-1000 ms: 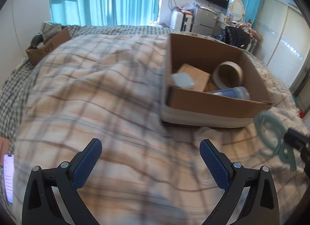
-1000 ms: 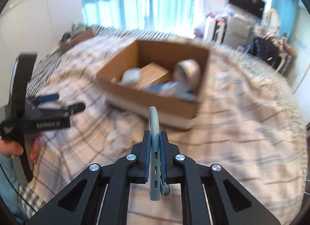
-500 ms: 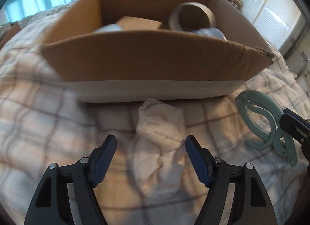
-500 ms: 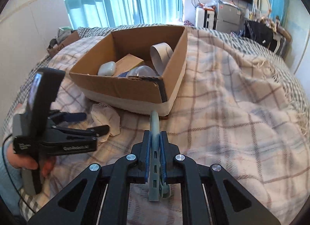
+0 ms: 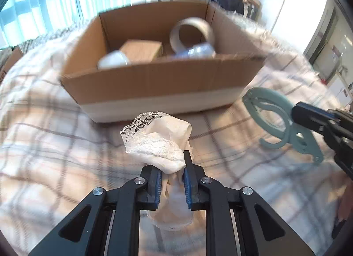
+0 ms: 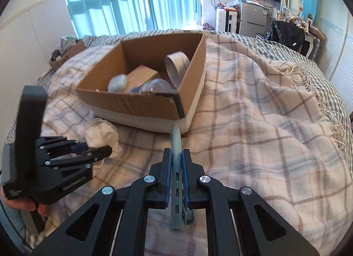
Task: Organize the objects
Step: 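Carry the lace cloth and clip hanger into the cardboard box and release both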
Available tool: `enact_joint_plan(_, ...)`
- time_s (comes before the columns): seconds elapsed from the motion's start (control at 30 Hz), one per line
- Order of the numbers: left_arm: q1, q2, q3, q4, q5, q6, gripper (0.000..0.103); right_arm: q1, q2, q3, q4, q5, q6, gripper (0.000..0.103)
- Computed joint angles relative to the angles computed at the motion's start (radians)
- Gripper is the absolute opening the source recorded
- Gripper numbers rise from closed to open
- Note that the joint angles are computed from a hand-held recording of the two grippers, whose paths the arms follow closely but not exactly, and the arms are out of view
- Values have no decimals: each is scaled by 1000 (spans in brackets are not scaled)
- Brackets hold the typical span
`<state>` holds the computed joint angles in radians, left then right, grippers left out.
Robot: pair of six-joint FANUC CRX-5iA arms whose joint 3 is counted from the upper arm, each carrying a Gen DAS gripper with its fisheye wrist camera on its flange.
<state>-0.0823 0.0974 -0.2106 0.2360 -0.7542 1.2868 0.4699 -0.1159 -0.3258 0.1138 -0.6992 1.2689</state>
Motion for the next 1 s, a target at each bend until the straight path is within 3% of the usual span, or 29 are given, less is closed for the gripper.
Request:
enact_joint_plan(0.23, 24, -122, -63, 76, 29, -95, 17, 73, -107, -50, 151, 18, -113, 9)
enact_joint_plan(0.53, 48, -174, 18, 108, 62, -142, 17, 134, -158, -19, 303, 65, -193, 9)
enact_joint_plan(0.73, 65, -117, 153, 44, 66, -72, 17, 119, -88, 91, 264, 119, -133, 9)
enact_joint_plan(1.0, 65, 21, 321, 12, 50, -62, 17, 63, 82, 296, 116, 133, 25, 9)
